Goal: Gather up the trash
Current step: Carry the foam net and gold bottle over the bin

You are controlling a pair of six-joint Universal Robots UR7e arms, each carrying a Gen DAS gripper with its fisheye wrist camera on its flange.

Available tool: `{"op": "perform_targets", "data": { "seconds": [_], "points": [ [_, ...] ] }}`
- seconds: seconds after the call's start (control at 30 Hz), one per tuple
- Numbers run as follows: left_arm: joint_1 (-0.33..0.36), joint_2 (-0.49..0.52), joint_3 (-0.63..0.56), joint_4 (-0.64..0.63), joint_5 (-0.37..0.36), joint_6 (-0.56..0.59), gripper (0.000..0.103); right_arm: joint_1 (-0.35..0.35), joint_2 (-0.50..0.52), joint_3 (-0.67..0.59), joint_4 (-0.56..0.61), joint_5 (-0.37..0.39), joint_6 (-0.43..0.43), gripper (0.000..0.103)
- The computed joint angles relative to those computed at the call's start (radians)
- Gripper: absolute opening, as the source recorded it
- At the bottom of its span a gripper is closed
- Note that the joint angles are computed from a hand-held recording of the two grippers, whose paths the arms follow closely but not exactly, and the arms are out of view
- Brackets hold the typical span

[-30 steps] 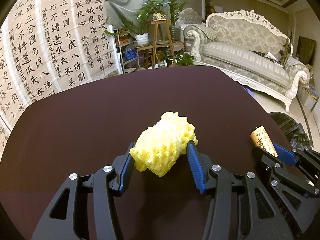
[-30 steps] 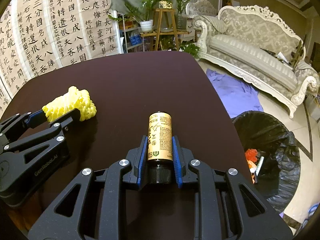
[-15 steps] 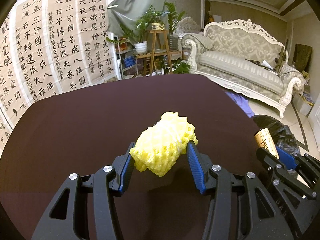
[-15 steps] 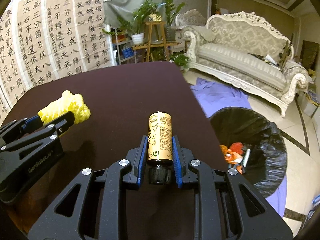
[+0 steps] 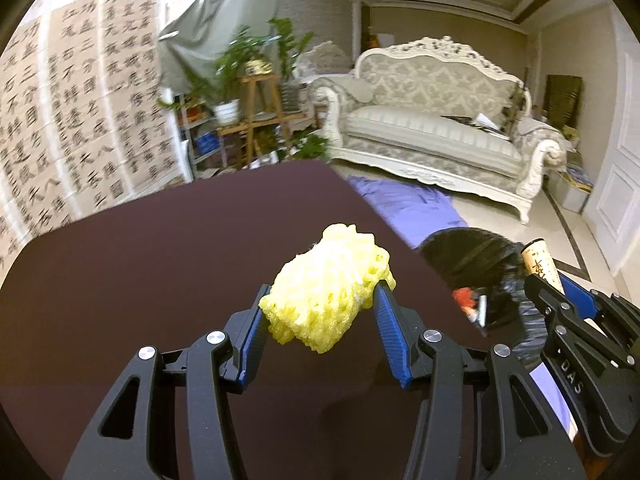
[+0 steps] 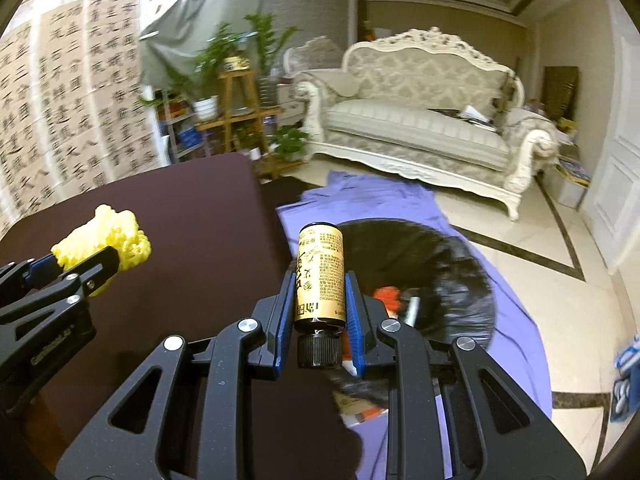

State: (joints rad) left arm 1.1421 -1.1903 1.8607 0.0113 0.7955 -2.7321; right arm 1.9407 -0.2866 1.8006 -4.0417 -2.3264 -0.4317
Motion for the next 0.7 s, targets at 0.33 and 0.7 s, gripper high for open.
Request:
{"op": "perform_targets", "data": {
  "seconds": [0.33,0.7],
  "points": [
    [-0.014,0.155,-0.137,0.052,0.041,-0.012,0.051,-0.085,-0.034,-0.017,-0.056,0.020,-0.038,0.023],
    [-0.031,0.295,-0.243,0.057,0.020,0.035,0.052,-0.141,-0.048,-0.049,-0.022,0.039,-0.019,0.023]
  ]
}}
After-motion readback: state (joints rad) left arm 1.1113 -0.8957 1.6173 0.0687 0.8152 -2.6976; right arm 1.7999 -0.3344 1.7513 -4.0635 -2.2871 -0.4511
